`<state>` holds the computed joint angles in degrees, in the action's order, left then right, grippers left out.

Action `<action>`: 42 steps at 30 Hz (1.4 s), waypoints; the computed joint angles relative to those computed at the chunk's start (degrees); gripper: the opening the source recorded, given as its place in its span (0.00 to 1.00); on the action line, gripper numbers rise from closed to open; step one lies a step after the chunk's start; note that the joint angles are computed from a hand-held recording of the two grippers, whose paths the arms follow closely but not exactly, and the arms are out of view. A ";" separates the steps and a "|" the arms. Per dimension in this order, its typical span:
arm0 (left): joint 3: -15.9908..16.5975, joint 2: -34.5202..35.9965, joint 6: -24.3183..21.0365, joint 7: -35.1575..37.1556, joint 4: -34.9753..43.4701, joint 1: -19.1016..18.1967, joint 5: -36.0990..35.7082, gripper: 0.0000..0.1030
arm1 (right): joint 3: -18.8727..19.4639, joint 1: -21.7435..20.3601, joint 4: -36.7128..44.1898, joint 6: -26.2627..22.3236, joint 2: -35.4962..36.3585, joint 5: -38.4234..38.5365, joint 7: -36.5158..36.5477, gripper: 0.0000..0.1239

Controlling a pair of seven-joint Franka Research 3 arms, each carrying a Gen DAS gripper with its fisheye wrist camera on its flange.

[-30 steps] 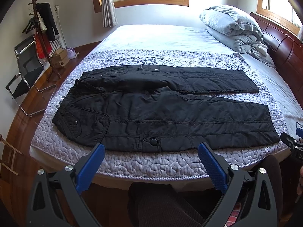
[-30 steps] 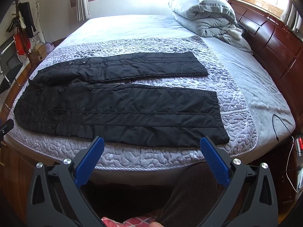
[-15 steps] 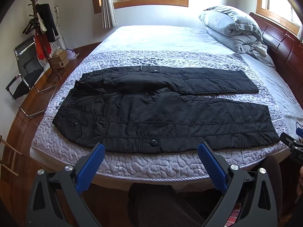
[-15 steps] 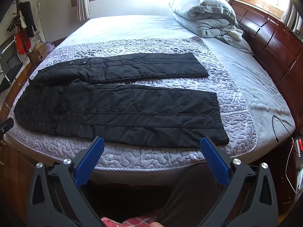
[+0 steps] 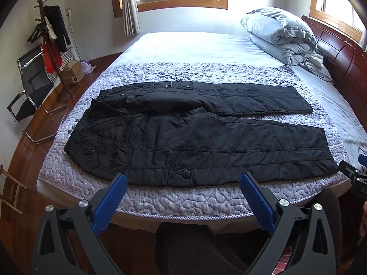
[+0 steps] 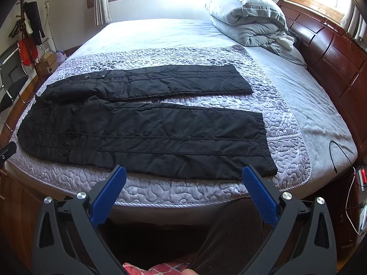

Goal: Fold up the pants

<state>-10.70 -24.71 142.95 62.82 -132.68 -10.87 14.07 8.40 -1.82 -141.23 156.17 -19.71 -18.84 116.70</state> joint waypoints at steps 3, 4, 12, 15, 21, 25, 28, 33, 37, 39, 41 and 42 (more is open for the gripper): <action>-0.01 -0.08 0.04 -0.10 -0.09 -0.03 0.05 0.97 | -0.10 0.10 -0.01 0.05 -0.01 0.08 -0.11 0.81; -0.01 -0.08 0.03 -0.11 -0.09 -0.04 0.06 0.97 | -0.09 0.11 -0.02 0.07 0.01 0.07 -0.12 0.81; 0.02 -0.24 -0.05 -0.23 -0.21 -0.03 0.12 0.97 | -0.02 0.03 -0.19 0.06 -0.20 0.06 -0.15 0.81; 0.20 -0.59 -0.08 -0.12 -0.50 -0.06 -0.07 0.97 | -0.09 0.06 -0.25 0.01 -0.26 0.13 -0.31 0.81; 0.43 -0.52 0.27 0.11 -0.59 0.05 -0.17 0.97 | -0.27 0.17 -0.12 0.13 -0.09 0.29 -0.74 0.81; 5.13 1.06 2.76 6.65 0.29 -2.95 -7.46 0.97 | -0.78 -0.47 1.98 0.65 1.37 -0.42 -1.85 0.81; 7.27 4.25 2.61 10.38 3.87 -2.12 -12.20 0.97 | -2.87 -0.48 5.90 1.78 4.13 0.74 -4.76 0.81; 7.70 14.40 -0.76 11.51 15.69 4.35 -12.71 0.97 | -4.70 -2.65 20.65 -1.89 15.24 -6.66 -4.28 0.81; 8.08 26.84 -8.69 13.29 31.24 9.66 -13.81 0.97 | -8.59 -1.47 35.92 -8.56 27.18 0.33 -10.88 0.81; 8.01 34.76 -13.88 14.42 41.25 12.48 -14.97 0.97 | -9.28 -2.18 45.93 -14.64 34.38 7.36 -16.09 0.81; 7.69 42.12 -20.18 13.40 51.25 14.48 -14.31 0.97 | -10.31 -3.14 55.94 -18.04 42.76 13.01 -19.75 0.81; 7.53 45.96 -22.64 13.03 56.26 15.45 -14.01 0.97 | -10.89 -3.10 60.94 -21.35 46.22 14.24 -20.31 0.81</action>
